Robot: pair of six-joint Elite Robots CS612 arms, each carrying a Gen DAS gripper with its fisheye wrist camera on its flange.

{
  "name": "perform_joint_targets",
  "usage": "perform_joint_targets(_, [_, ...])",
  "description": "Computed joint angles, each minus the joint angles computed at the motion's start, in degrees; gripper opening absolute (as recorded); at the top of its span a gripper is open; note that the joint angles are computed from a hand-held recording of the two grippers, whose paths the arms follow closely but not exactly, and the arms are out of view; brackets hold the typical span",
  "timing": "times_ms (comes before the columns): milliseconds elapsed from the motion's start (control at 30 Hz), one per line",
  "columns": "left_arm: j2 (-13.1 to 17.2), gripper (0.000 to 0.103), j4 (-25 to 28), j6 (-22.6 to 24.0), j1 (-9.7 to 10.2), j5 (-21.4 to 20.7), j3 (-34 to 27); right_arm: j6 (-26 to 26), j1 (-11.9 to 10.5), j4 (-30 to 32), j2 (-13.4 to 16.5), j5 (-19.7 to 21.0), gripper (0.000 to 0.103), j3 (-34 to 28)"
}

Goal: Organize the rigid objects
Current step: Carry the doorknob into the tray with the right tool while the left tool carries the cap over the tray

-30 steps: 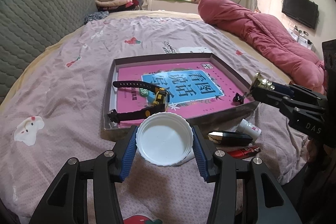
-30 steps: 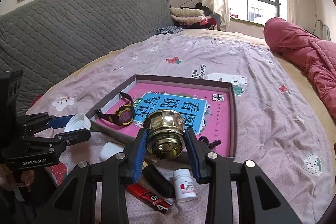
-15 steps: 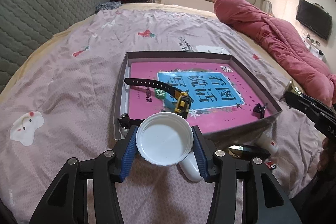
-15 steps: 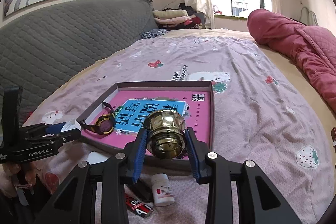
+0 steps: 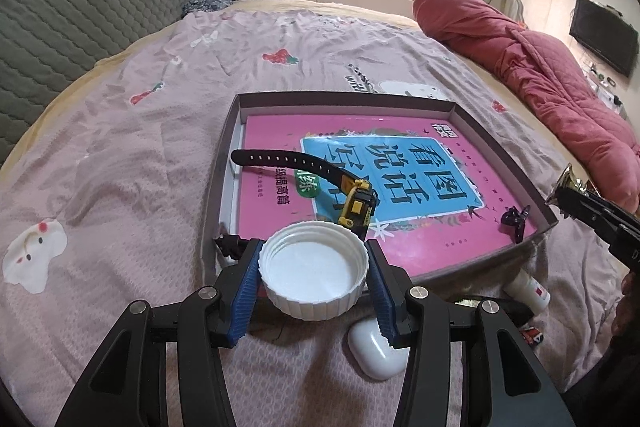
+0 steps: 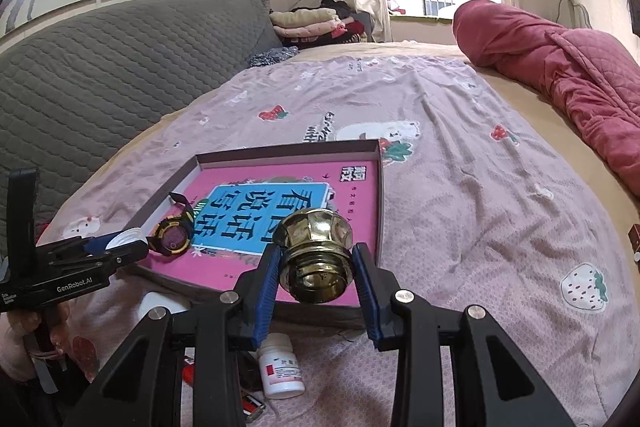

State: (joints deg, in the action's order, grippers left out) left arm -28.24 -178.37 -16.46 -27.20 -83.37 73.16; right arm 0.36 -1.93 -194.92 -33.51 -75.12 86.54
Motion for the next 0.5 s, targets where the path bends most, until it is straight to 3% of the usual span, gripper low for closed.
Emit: perform_joint_targets(500, [2.1,0.051,1.4,0.2,0.12,0.1,-3.0,-0.6,0.6,2.8,1.0,-2.4,0.037,-1.6])
